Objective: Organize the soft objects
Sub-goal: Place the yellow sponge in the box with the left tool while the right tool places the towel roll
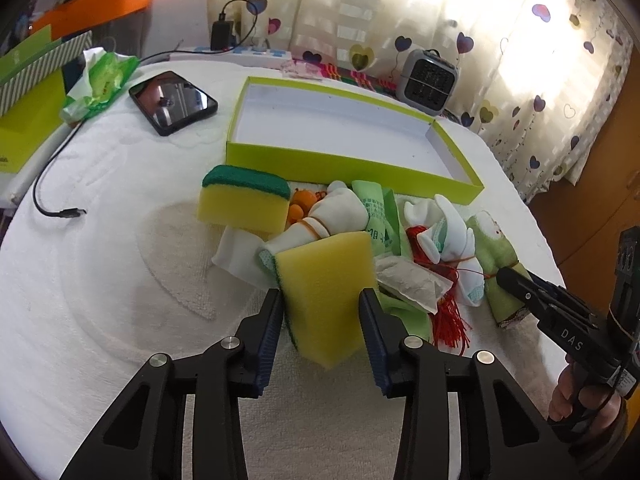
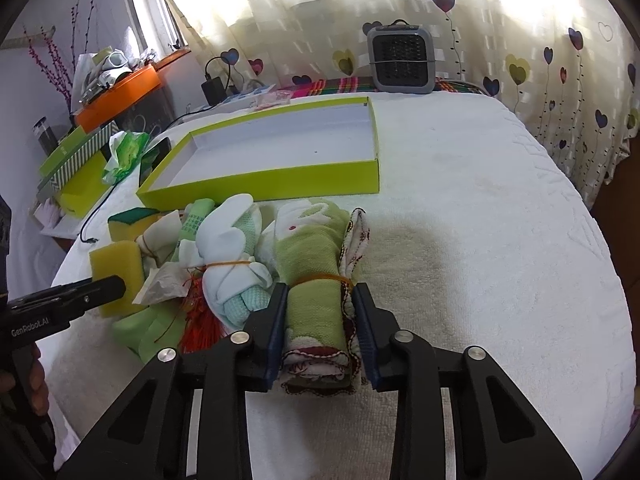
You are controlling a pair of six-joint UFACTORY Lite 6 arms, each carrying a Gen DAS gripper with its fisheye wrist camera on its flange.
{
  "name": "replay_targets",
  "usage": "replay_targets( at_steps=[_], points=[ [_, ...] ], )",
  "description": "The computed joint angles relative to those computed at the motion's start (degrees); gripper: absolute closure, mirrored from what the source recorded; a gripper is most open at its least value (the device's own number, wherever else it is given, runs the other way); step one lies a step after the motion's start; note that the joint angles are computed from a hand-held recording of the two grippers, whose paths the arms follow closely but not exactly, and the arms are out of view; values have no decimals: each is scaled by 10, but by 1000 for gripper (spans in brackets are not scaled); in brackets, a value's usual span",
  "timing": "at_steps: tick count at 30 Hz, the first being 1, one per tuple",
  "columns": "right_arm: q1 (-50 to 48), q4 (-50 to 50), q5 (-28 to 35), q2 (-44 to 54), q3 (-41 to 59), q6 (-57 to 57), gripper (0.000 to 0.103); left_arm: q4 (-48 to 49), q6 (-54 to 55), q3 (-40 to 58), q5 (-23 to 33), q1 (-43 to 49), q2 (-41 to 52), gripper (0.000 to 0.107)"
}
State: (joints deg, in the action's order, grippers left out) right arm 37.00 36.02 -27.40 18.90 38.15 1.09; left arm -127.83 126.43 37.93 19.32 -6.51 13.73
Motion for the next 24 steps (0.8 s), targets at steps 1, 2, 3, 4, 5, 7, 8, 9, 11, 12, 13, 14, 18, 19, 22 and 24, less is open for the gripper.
replay_targets(
  at_steps=[1, 2, 3, 4, 5, 7, 8, 9, 11, 12, 13, 14, 18, 19, 22, 24],
  points=[
    [1, 2, -2, -3, -4, 0, 74, -4, 5, -3, 2, 1, -3, 71],
    [2, 2, -4, -7, -7, 2, 74, 1, 1, -6, 5, 3, -6, 72],
    [3, 0, -7, -10, -11, 8, 74, 6, -2, -7, 7, 4, -8, 73],
    [4, -4, -10, -13, -14, 15, 75, 11, -6, -9, 9, 5, -10, 73],
    [5, -8, -15, -18, -20, 24, 75, 25, -17, -12, 18, 10, -14, 73],
    [12, 5, -24, -27, -29, 20, 76, 25, -14, -17, 22, 11, -22, 74],
    [16, 13, -27, -32, -32, 16, 76, 26, -14, -21, 26, 13, -26, 74],
    [18, 20, -28, -36, -33, 11, 76, 37, -21, -23, 31, 16, -31, 74],
    [22, 36, -29, -44, -35, -1, 76, 49, -28, -23, 36, 19, -37, 75],
    [24, 46, -30, -50, -36, -9, 76, 56, -34, -21, 37, 21, -39, 75],
    [24, 51, -30, -55, -37, -13, 76, 65, -40, -19, 38, 23, -40, 75],
    [27, 60, -30, -60, -35, -22, 76, 79, -52, -14, 39, 27, -41, 75],
    [31, 97, -25, -64, -19, -60, 76, 130, -97, 11, 42, 37, -36, 75],
    [32, 104, -25, -65, -16, -67, 76, 145, -111, 19, 43, 39, -32, 75],
    [28, 124, -18, -65, 0, -91, 76, 245, -205, 64, 55, 53, -10, 75],
    [23, 140, -11, -67, 12, -111, 76, 266, -223, 83, 53, 56, -8, 75]
  ],
)
